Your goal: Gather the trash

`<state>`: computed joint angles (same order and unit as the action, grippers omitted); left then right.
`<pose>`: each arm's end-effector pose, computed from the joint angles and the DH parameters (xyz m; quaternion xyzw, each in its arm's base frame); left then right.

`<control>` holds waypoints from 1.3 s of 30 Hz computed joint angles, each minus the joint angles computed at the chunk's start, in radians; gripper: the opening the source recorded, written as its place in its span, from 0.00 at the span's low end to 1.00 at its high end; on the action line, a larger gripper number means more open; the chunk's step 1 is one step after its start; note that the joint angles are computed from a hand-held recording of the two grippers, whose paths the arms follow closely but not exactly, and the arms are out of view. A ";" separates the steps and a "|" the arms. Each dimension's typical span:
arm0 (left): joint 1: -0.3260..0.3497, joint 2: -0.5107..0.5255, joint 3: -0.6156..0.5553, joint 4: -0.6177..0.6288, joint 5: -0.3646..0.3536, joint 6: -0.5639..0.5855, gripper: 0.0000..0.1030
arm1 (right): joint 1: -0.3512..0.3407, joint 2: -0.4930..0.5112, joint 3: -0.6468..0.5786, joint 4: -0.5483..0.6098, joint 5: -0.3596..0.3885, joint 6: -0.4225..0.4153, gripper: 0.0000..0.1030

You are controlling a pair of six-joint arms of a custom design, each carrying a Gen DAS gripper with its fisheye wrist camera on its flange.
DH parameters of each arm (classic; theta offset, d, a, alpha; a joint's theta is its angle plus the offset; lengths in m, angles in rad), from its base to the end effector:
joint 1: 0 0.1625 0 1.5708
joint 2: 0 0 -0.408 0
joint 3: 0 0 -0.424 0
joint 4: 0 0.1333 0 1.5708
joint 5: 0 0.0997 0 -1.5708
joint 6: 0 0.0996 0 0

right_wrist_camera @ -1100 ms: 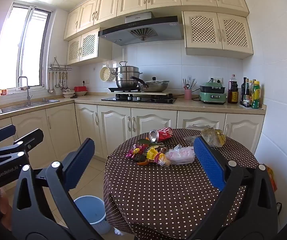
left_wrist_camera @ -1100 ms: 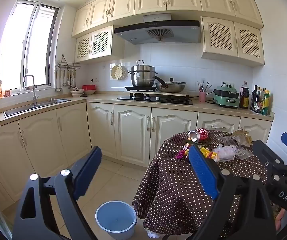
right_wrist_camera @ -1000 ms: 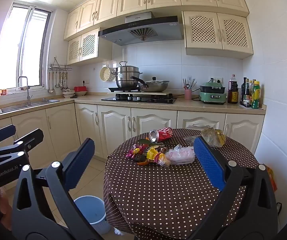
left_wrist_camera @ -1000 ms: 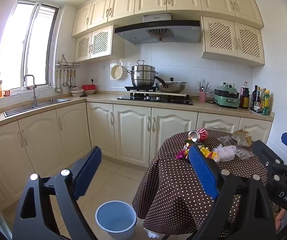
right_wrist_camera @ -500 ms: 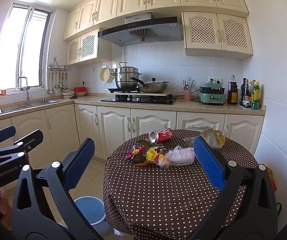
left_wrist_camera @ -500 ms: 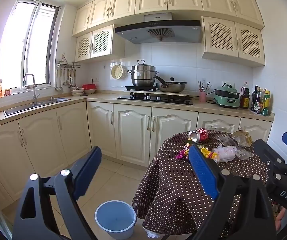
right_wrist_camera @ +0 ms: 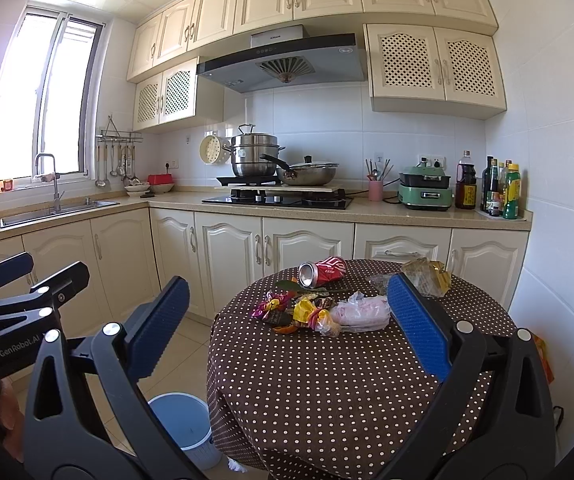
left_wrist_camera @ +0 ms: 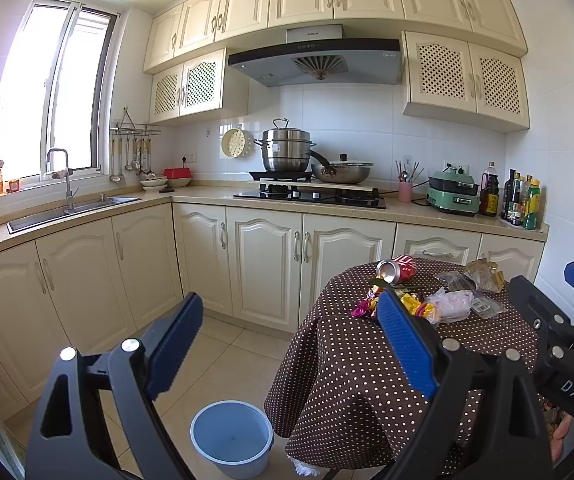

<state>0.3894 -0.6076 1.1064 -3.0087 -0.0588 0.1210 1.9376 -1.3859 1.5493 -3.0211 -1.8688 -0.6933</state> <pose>-0.6248 -0.5080 0.2696 0.1464 0.7042 -0.5934 0.3613 0.3169 -0.5346 0.5636 0.3232 -0.7276 0.5661 0.2136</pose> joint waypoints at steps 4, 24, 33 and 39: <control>0.001 0.000 0.001 0.003 0.000 -0.004 0.85 | 0.003 0.001 -0.001 0.000 -0.002 0.001 0.94; 0.000 0.002 -0.001 -0.009 0.001 0.006 0.85 | 0.001 -0.001 0.005 -0.003 0.000 0.001 0.94; 0.001 -0.001 0.005 -0.003 0.001 -0.002 0.85 | 0.000 -0.001 0.005 -0.004 0.000 0.001 0.94; 0.001 -0.005 0.009 0.011 0.001 -0.017 0.85 | 0.002 0.003 0.001 -0.002 -0.002 0.002 0.94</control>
